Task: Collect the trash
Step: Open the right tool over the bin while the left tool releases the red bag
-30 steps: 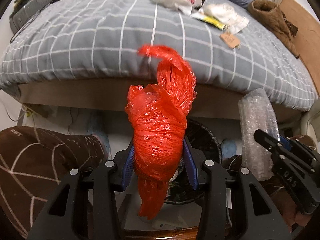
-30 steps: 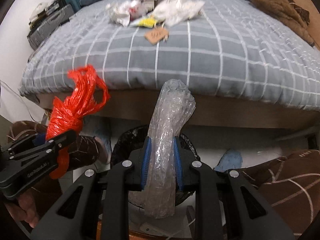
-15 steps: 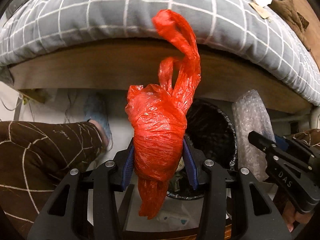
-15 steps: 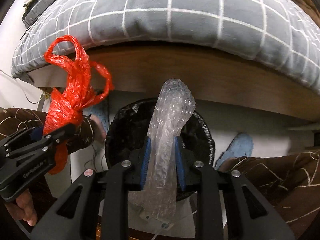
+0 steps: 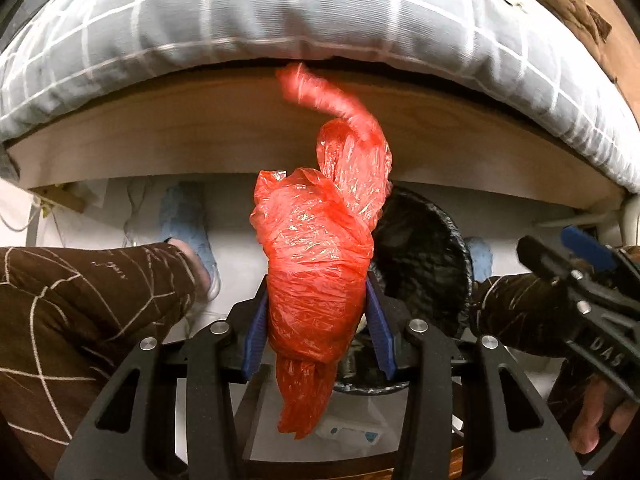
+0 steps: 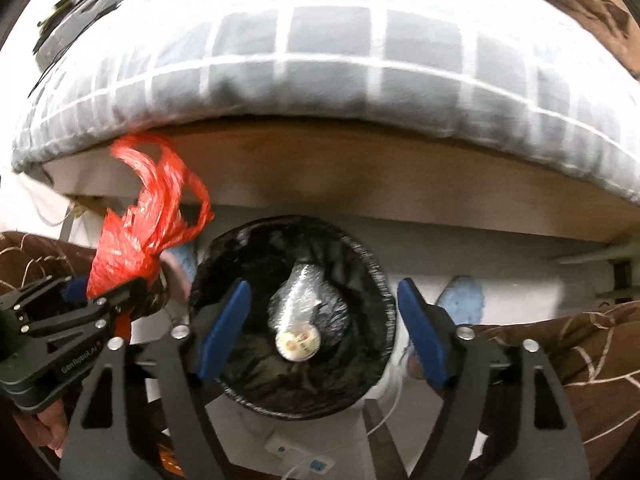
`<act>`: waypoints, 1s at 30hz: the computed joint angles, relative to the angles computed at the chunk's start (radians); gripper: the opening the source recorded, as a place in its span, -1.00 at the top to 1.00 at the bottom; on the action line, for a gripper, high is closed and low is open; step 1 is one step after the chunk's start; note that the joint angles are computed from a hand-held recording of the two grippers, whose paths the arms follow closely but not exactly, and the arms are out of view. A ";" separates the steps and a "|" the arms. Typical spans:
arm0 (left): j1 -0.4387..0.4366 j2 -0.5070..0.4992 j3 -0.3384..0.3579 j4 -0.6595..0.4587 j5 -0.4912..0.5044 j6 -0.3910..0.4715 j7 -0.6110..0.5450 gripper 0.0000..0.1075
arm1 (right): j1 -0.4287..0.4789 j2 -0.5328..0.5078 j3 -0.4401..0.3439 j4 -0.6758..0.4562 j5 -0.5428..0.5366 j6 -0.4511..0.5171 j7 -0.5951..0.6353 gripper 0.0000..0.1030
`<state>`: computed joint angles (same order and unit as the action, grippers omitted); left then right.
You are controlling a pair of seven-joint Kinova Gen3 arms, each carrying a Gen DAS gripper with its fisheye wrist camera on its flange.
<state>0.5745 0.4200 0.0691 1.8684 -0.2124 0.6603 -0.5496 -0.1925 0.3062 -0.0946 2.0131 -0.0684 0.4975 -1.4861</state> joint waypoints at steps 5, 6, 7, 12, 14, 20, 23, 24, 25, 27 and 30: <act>0.000 0.037 0.031 -0.050 0.021 0.006 -0.047 0.19 | 0.042 -0.028 0.025 0.023 -0.006 -0.019 -0.006 -0.62; 0.003 0.041 0.033 -0.056 0.027 0.005 -0.055 0.19 | 0.050 -0.033 0.027 0.030 -0.007 -0.022 -0.004 -0.63; 0.007 0.051 0.036 -0.071 0.032 0.011 -0.066 0.19 | 0.065 -0.039 0.031 0.032 -0.010 -0.022 0.002 -0.65; 0.016 0.084 0.042 -0.097 0.056 -0.008 -0.121 0.19 | 0.117 -0.048 0.037 0.030 -0.040 -0.012 0.017 -0.67; 0.023 0.091 0.037 -0.101 0.060 -0.013 -0.135 0.19 | 0.133 -0.045 0.032 0.037 -0.056 -0.022 0.033 -0.68; 0.088 0.083 -0.018 -0.097 0.002 -0.015 -0.099 -0.13 | 0.135 -0.050 0.029 0.036 -0.066 -0.028 0.047 -0.68; 0.111 0.067 -0.037 -0.091 -0.032 -0.013 -0.055 -0.39 | 0.125 -0.053 0.027 0.049 -0.068 -0.054 0.040 -0.68; 0.121 0.059 -0.046 -0.084 -0.050 -0.013 -0.036 -0.45 | 0.117 -0.059 0.029 0.046 -0.065 -0.051 0.030 -0.68; 0.132 0.051 -0.054 -0.083 -0.066 -0.008 -0.014 -0.53 | 0.115 -0.064 0.029 0.047 -0.065 -0.057 0.026 -0.68; 0.159 0.033 -0.075 -0.080 -0.116 0.016 0.042 -0.70 | 0.101 -0.086 0.033 0.044 -0.052 -0.056 0.010 -0.68; 0.210 0.006 -0.100 -0.078 -0.221 0.073 0.144 -0.81 | 0.086 -0.121 0.035 0.052 -0.027 -0.072 0.004 -0.68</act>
<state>0.7842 0.4258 -0.0312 1.7901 -0.4331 0.7337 -0.4054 -0.1065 0.1851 -0.0594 2.0651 -0.0953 0.4255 -1.4822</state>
